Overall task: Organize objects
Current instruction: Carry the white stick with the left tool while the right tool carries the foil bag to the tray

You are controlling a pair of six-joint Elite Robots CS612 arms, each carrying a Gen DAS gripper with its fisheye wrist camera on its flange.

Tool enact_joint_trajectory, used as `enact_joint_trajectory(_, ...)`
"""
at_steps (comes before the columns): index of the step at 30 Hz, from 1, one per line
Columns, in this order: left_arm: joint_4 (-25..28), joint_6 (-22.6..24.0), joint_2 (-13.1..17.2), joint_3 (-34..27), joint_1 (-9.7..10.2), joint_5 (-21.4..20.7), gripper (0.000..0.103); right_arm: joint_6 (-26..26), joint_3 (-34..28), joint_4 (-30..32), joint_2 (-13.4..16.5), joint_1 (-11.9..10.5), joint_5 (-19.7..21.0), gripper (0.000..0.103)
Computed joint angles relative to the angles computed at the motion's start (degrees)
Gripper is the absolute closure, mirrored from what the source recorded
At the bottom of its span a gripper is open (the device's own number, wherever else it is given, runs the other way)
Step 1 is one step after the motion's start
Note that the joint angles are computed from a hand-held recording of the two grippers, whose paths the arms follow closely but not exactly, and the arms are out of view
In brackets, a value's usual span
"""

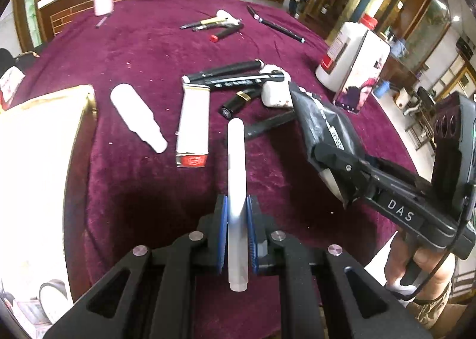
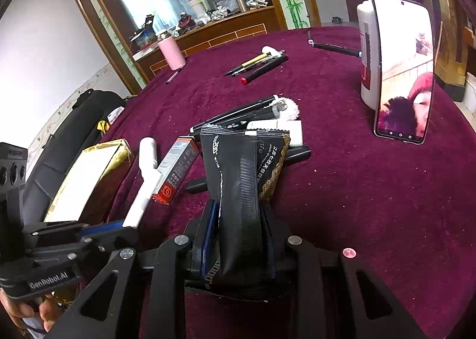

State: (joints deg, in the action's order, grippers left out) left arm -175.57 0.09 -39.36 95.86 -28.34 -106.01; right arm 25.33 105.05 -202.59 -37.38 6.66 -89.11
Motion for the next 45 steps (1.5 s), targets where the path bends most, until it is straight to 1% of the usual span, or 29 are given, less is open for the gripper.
enact_joint_trajectory(11, -5.51, -3.76, -1.59, 2.30, 2.00, 1.45, 0.091, -1.64, -0.63, -0.19, 0.03, 0.88, 1.19, 0.073)
enact_joint_trajectory(15, -5.67, -4.95, -1.51, 2.40, 2.53, 1.81, 0.091, -2.61, -1.22, 0.42, 0.23, 1.29, 1.44, 0.073)
enact_joint_trajectory(17, -4.58, -5.17, -1.37, 2.08, 2.72, 1.15, 0.091, -2.74, -1.43, 0.50, 0.30, 1.37, 1.62, 0.073)
enact_joint_trajectory(20, -3.23, -3.38, -1.31, 1.86, 2.42, -0.02, 0.091, -2.76, -1.47, 0.17, 0.33, 1.48, 1.54, 0.073)
enact_joint_trajectory(21, -2.48, -1.88, -1.26, 1.69, 2.16, -0.50, 0.088, -2.66, -1.43, 0.07, 0.33, 1.47, 1.50, 0.073)
enact_joint_trajectory(22, -0.91, 0.27, -1.20, 1.35, 1.83, -1.03, 0.085, -2.55, -1.41, 0.13, 0.32, 1.44, 1.43, 0.073)
enact_joint_trajectory(23, 1.01, 2.33, -1.05, 0.95, 1.27, -0.72, 0.074, -2.44, -1.38, 0.24, 0.29, 1.42, 1.36, 0.073)
enact_joint_trajectory(24, 2.15, 3.54, -0.87, 0.73, 0.69, 0.53, 0.067, -2.34, -1.33, 0.33, 0.25, 1.38, 1.30, 0.073)
enact_joint_trajectory(26, 3.70, 4.98, -0.35, 0.23, -0.19, 2.89, 0.067, -2.15, -1.19, 0.16, 0.20, 1.38, 1.03, 0.073)
enact_joint_trajectory(28, 4.99, 4.59, 0.46, -0.69, -0.33, 3.52, 0.067, -1.96, -0.96, -0.08, 0.11, 1.28, 1.00, 0.073)
enact_joint_trajectory(30, 6.32, 4.25, 1.20, -1.58, -0.28, 3.93, 0.068, -1.77, -0.82, -0.32, 0.09, 1.18, 0.98, 0.073)
enact_joint_trajectory(31, 7.05, 4.13, 1.52, -1.92, -0.36, 4.44, 0.071, -1.61, -0.79, -0.48, 0.11, 1.12, 1.02, 0.073)
enact_joint_trajectory(33, 5.16, 4.92, 1.92, -1.63, -0.81, 6.64, 0.089, -1.38, -0.79, -0.64, 0.18, 1.03, 1.05, 0.073)
enact_joint_trajectory(35, 4.22, 5.91, 1.84, -1.17, -1.28, 8.75, 0.091, -1.08, -0.84, -0.71, 0.27, 0.95, 1.05, 0.073)
enact_joint_trajectory(36, 4.04, 5.58, 1.85, -1.11, -1.25, 8.66, 0.091, -0.98, -0.89, -0.65, 0.28, 0.93, 1.10, 0.073)
enact_joint_trajectory(37, 3.94, 4.95, 1.85, -1.10, -1.08, 8.01, 0.091, -0.97, -0.91, -0.61, 0.25, 0.93, 1.14, 0.073)
enact_joint_trajectory(40, 2.90, 2.73, 1.71, -0.71, -0.13, 4.20, 0.091, -1.55, -0.96, -0.48, 0.23, 0.96, 1.11, 0.073)
enact_joint_trajectory(45, -1.12, 0.95, 0.30, 1.26, 0.92, 2.01, 0.091, -2.63, -1.44, -0.01, 0.20, 1.16, 1.24, 0.073)
